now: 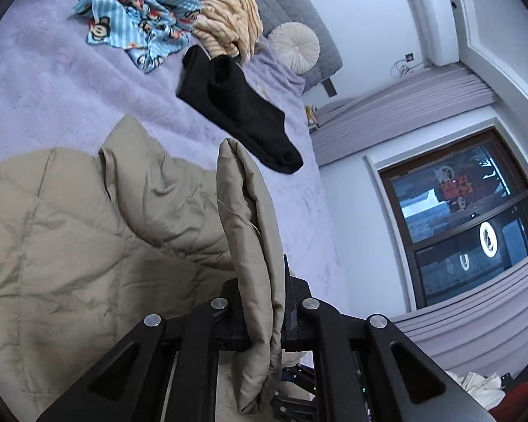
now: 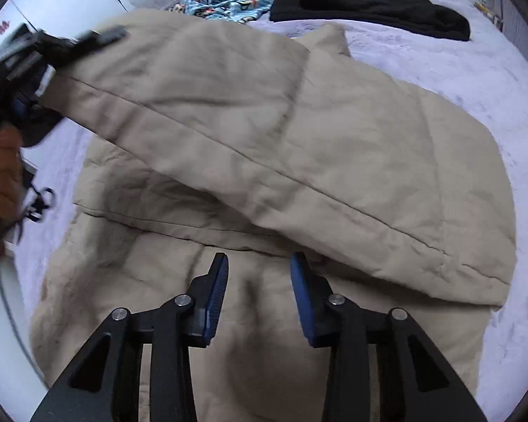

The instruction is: Fold large clothes

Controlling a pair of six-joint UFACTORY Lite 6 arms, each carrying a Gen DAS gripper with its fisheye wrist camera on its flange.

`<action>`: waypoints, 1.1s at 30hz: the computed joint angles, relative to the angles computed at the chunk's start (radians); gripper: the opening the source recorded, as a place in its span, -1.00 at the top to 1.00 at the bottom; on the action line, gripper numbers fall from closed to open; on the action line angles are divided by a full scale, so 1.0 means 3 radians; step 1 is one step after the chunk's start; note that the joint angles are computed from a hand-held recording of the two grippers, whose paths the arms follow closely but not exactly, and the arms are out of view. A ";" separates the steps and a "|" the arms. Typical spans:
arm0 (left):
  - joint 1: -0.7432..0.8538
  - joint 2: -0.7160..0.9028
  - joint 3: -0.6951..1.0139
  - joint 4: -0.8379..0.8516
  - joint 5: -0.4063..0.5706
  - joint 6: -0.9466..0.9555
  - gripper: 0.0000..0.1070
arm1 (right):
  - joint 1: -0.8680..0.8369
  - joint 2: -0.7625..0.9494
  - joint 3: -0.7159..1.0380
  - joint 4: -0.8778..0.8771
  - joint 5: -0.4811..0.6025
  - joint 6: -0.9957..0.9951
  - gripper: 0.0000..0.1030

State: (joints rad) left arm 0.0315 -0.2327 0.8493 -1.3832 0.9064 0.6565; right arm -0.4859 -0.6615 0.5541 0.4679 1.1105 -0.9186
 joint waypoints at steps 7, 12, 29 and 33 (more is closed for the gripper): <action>0.0361 -0.0200 -0.0333 0.0582 0.0007 -0.0123 0.78 | -0.0989 0.0603 0.0216 -0.0099 -0.0916 -0.0669 0.41; 0.0218 -0.0009 -0.0904 0.0829 -0.0459 -0.0116 0.78 | -0.1453 0.1534 0.0689 0.0075 -0.1097 -0.0691 0.68; -0.0229 -0.0098 -0.0413 0.1911 -0.0664 -0.1017 -0.61 | -0.2296 0.0721 0.0937 0.0141 0.0395 -0.1396 0.35; -0.0358 0.0578 -0.0328 0.1275 -0.0581 -0.0601 -0.47 | -0.2282 0.1293 0.1456 0.0350 0.0332 -0.0922 0.11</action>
State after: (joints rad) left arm -0.0759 -0.0592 0.7508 -1.0007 0.7322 0.4761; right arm -1.1704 -0.2738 0.9908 0.5728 1.2102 -1.1953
